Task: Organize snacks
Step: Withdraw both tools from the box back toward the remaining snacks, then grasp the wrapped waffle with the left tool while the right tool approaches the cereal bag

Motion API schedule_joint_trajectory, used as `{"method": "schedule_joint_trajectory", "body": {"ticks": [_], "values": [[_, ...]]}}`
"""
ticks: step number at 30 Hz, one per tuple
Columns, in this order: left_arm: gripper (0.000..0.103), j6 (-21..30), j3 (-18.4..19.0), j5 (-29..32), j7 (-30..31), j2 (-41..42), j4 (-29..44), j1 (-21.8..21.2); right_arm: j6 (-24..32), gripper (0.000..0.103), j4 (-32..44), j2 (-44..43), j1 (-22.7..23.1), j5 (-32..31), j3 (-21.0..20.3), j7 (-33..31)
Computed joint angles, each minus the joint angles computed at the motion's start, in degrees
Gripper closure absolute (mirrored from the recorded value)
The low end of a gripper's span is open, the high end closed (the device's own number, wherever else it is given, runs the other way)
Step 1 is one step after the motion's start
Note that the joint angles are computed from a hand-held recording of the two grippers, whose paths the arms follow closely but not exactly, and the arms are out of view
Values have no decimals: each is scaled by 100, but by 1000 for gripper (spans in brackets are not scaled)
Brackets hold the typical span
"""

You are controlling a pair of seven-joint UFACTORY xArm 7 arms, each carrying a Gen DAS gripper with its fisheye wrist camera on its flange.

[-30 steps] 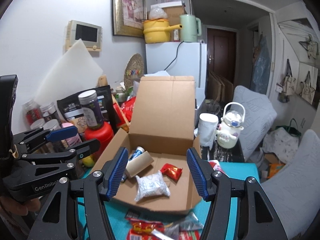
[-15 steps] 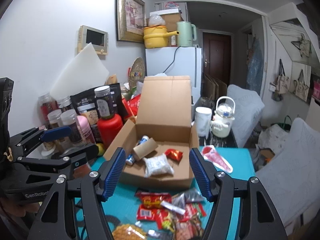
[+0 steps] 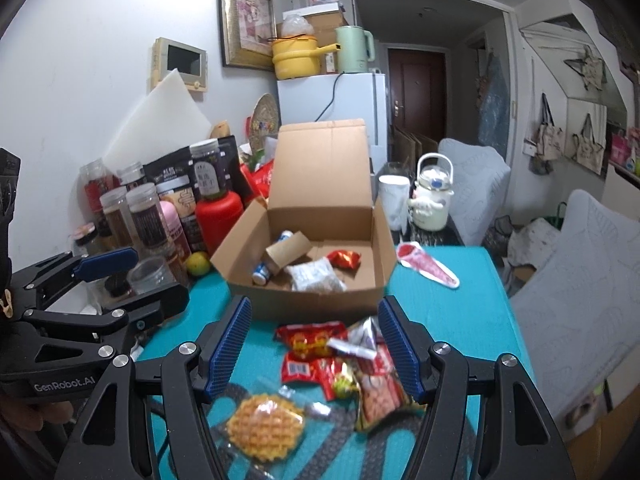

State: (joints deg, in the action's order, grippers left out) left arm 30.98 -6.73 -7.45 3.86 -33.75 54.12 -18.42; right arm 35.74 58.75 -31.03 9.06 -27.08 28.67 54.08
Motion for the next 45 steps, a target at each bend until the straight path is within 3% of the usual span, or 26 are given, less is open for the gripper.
{"method": "schedule_joint_trajectory", "body": {"ticks": [17,25,35,42,45], "values": [[25,106,108,-311,61,-577,-1015,-328,458,37,-1164,-897,281,276,234,424],[25,171,284,-791,146,-428,-1307,-639,167,37,-1834,-1175,544,628,106,580],[25,56,-43,-636,-81,115,-1332,-521,-19,37,-2311,-1243,782,1015,-154,535],[25,258,-151,-431,-295,690,-1102,-456,-120,37,-2532,-1321,784,1185,-358,409],[25,78,-306,-168,-423,821,-1107,-359,-201,37,-2591,-1270,749,1242,-454,323]]}}
